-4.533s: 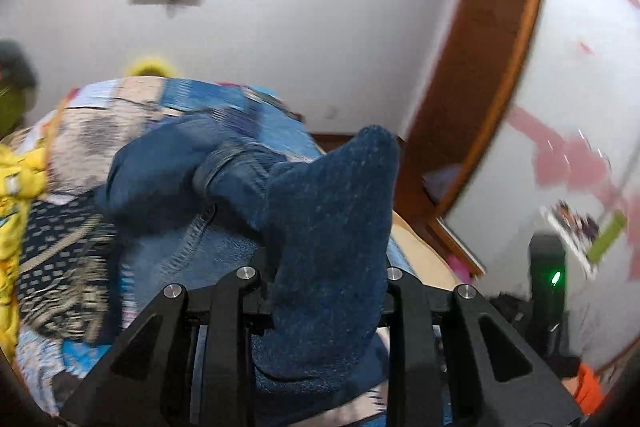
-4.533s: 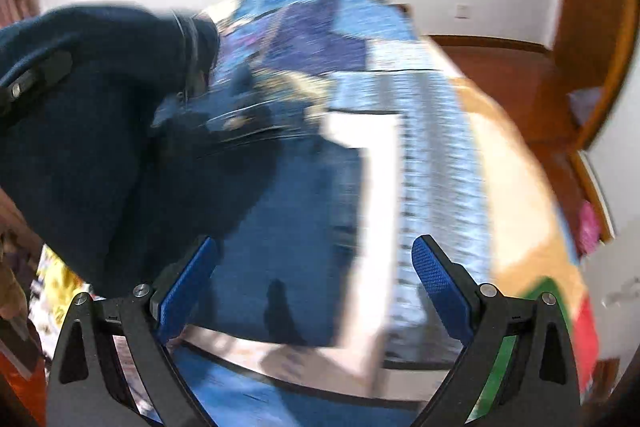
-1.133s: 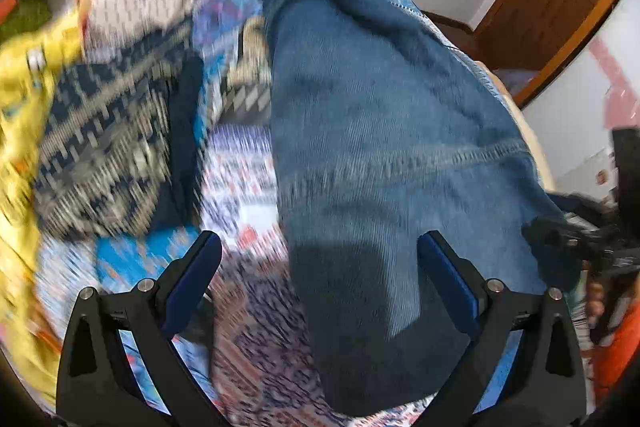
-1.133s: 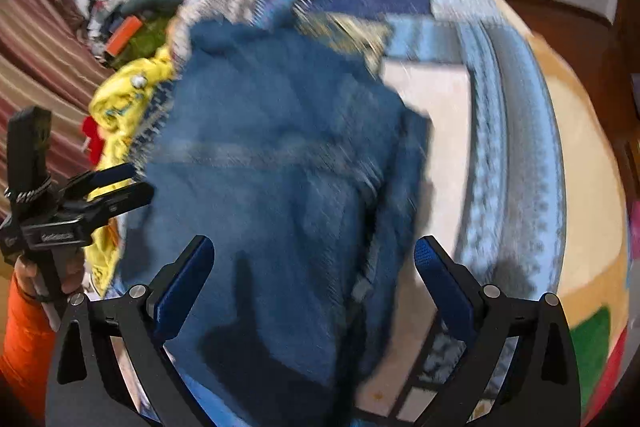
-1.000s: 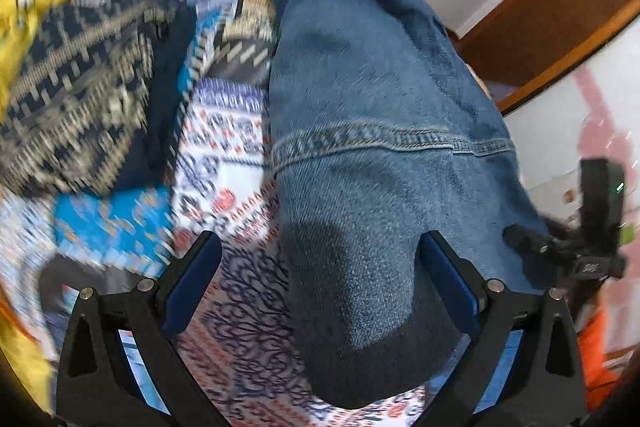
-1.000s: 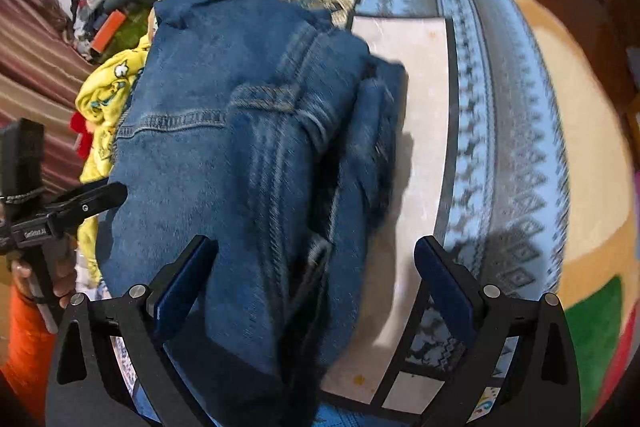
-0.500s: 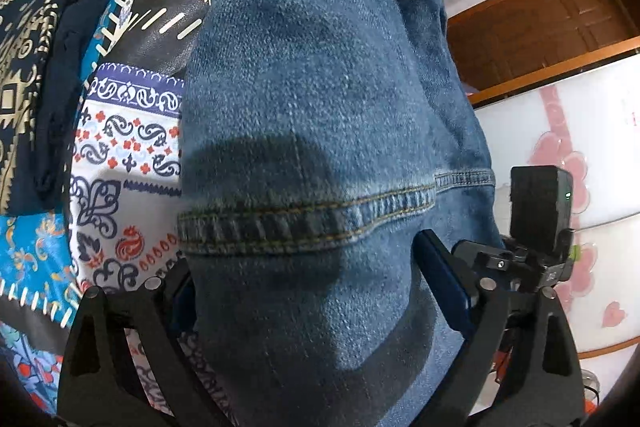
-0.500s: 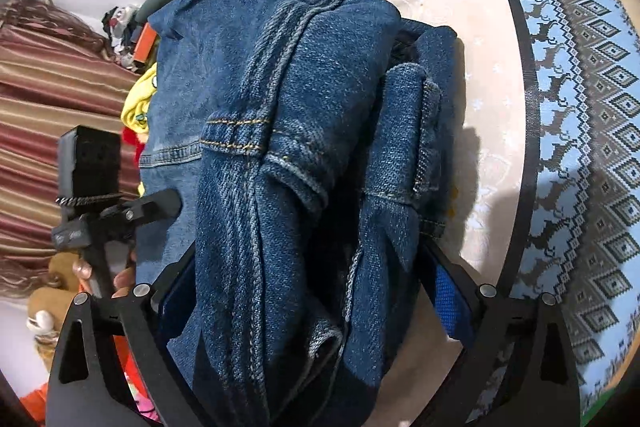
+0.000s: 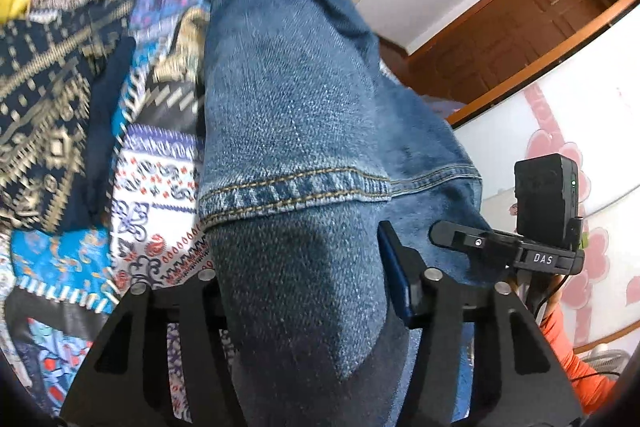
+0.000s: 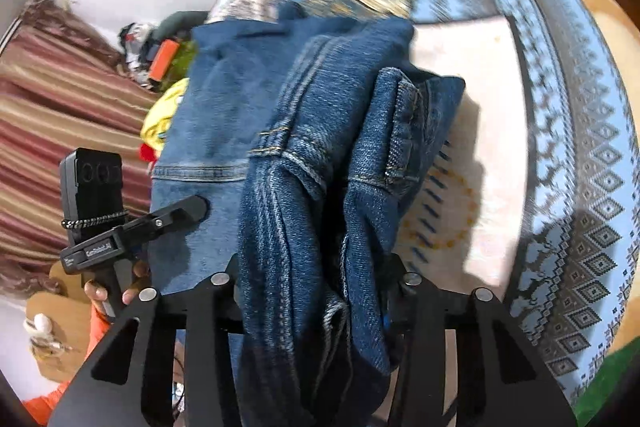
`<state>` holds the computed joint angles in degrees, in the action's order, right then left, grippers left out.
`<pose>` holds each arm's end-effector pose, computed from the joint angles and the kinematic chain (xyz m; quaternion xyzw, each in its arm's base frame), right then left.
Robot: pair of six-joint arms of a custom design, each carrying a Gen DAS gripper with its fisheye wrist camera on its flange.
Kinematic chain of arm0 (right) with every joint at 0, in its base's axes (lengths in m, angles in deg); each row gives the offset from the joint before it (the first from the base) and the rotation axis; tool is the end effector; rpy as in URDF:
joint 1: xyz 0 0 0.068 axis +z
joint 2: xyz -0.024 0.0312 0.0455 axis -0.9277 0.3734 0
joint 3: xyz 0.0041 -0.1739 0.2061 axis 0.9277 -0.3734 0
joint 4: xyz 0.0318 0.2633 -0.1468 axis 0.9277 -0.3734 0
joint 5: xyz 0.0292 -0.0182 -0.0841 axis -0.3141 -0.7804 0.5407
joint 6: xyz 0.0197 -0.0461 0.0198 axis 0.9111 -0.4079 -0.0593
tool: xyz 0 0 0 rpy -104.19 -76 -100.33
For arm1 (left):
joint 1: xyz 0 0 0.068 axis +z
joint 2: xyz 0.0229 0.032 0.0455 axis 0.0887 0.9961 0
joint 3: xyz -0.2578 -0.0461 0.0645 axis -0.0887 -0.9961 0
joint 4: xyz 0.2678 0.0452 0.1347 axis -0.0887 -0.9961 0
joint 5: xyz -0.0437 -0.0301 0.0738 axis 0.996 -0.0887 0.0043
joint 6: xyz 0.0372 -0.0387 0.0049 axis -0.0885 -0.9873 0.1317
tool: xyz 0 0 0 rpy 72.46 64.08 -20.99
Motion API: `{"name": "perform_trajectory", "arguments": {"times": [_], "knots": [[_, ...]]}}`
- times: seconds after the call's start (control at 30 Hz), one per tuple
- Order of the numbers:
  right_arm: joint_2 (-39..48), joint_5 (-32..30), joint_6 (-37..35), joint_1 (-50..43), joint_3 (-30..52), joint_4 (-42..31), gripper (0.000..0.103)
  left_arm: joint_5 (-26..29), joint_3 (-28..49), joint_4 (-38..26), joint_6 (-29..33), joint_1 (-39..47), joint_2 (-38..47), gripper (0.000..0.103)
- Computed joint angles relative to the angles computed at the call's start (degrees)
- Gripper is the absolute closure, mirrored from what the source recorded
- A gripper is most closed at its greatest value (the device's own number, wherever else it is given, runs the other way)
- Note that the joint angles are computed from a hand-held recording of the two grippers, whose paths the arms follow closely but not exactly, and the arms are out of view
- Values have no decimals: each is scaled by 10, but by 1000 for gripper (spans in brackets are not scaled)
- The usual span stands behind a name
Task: Fold large clothes
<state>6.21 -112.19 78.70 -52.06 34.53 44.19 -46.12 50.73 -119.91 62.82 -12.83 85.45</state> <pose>0.2323 0.0831 0.2465 0.0756 0.9160 0.3354 0.2069 0.3754 -0.1434 0.2390 0.1922 0.9090 -0.3365 0.1533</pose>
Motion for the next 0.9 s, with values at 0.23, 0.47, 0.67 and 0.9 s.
{"name": "perform_trajectory", "arguments": {"times": [0.23, 0.47, 0.67, 0.9], "knots": [[36, 62, 34, 76, 85, 20, 66, 40, 4, -25, 28, 78, -80, 49], [142, 108, 36, 136, 210, 60, 66, 75, 120, -88, 74, 172, -53, 49], [263, 125, 23, 164, 330, 79, 66, 73, 204, -75, 91, 222, 8, 49], [421, 134, 5, 175, 457, 78, 66, 51, 282, -58, 95, 252, 118, 49]]}}
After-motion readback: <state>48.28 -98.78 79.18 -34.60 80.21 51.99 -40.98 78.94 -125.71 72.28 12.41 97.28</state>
